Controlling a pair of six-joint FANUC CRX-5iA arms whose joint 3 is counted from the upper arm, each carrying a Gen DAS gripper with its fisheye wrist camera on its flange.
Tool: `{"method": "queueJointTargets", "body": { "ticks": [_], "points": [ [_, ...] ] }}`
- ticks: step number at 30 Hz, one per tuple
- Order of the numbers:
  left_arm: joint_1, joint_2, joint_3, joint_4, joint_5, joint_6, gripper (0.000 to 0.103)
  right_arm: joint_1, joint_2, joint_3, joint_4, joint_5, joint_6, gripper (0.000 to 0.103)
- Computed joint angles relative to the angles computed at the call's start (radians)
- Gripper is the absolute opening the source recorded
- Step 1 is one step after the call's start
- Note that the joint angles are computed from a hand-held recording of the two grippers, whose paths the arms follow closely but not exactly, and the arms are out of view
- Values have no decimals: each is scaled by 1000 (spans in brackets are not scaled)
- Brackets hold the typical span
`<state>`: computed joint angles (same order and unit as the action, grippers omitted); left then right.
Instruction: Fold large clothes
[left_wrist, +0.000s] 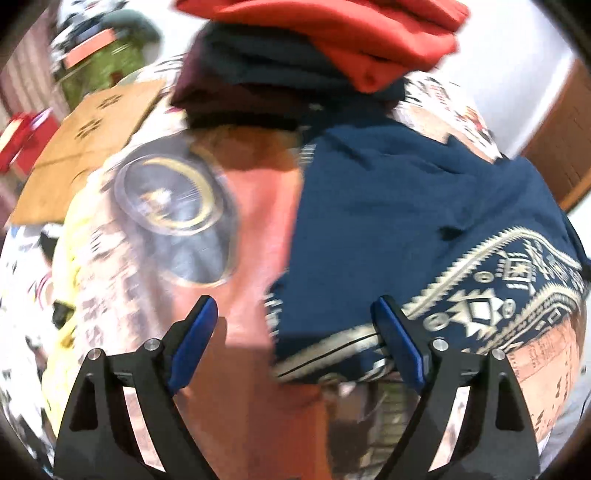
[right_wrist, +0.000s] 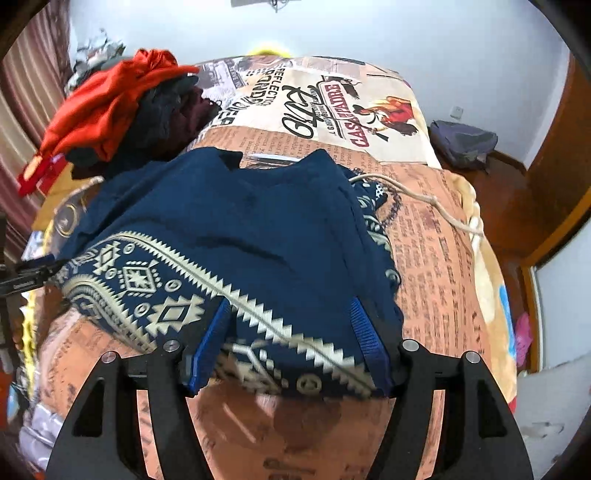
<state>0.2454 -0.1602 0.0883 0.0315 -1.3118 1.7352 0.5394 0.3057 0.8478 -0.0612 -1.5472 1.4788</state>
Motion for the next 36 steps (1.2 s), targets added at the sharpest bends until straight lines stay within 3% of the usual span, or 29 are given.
{"method": "queueJointTargets", "body": {
  "ticks": [6,11,14,18,22,26,32,33,36],
  "points": [
    [44,-76,-50,59,27,60,87,69,-31,-46,114,27,-21,64],
    [95,-131,-157,285,83,26,87,90,-51,-60,108,64,-12,64],
    [99,-130,-227,432,109,13,87,93,-46,-42,74,63,-18,65],
    [89,-112,-289,543,136,15,87,101,-42,-36,47,72,-33,65],
    [100,-108,-415,750,194,-28,87,104,-28,-33,24,56,-43,65],
    [106,-85,-431,797,251,-32,87,114,-25,-59,38,48,-42,67],
    [109,-53,-471,866,389,16,85,128,-48,-107,55,84,-13,77],
    [101,-46,-463,848,408,37,83,131,-52,-115,59,90,-12,78],
    [88,-17,-377,705,394,134,62,136,-54,-122,68,92,-7,78]
  ]
}}
